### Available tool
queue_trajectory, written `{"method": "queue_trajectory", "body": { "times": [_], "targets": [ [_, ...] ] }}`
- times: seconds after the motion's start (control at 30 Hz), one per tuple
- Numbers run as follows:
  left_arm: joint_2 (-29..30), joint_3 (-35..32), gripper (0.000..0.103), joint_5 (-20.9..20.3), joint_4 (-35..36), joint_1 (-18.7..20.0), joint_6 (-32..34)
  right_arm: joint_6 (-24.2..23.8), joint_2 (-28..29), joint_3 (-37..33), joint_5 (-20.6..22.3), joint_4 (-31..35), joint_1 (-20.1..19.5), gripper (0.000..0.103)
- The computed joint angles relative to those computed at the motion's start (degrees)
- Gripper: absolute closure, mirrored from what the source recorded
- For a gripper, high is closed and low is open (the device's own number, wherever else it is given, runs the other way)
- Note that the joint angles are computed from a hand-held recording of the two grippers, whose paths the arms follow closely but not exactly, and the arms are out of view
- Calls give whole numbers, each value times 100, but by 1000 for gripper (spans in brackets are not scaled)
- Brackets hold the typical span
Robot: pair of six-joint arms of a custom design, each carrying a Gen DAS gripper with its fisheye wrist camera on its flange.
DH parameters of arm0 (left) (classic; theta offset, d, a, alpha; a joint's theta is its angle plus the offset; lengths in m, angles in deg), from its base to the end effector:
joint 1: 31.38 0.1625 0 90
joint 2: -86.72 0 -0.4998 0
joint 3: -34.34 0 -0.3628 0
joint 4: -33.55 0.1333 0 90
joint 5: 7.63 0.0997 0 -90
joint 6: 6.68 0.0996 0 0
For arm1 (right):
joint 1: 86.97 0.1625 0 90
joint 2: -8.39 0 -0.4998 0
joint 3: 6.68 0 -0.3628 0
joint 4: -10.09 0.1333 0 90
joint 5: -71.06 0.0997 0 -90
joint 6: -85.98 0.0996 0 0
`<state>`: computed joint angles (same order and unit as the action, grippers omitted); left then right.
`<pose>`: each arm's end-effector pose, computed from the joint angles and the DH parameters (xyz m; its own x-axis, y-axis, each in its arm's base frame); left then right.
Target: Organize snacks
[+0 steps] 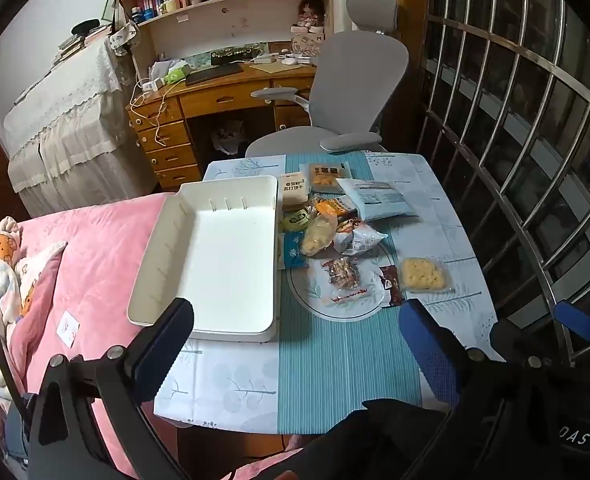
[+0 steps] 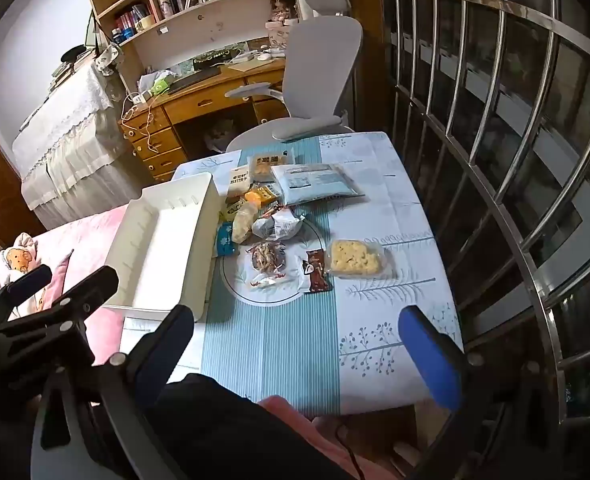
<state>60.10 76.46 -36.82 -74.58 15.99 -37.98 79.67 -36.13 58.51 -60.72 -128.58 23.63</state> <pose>-0.4463 -0.8100 0.2455 -0.6813 -0.1248 -0.7213 0.3776 0.7843 -0.4923 0.3507 -0.7428 0.3661 -0.7690 -0.0606 0.6363 -0.3976 0.8248 -0.4020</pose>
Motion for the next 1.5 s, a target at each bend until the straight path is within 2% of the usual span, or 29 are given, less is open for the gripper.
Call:
{"method": "queue_trajectory", "body": {
  "times": [0.6, 0.77, 1.2, 1.33, 1.5],
  "targets": [
    [-62, 32, 1, -137, 212, 57, -215, 78, 124, -161, -48, 157, 38, 1],
    [20, -295, 1, -277, 484, 143, -218, 197, 201, -295, -113, 343, 31, 1],
    [-11, -389, 1, -677, 147, 351, 224, 380, 450, -573, -339, 390, 107, 1],
    [-48, -342, 1, -927, -89, 433, 485, 433, 504, -525, -441, 192, 126, 1],
    [1, -437, 1, -1070, -58, 511, 608, 447, 525, -412, -584, -60, 133, 1]
  ]
}}
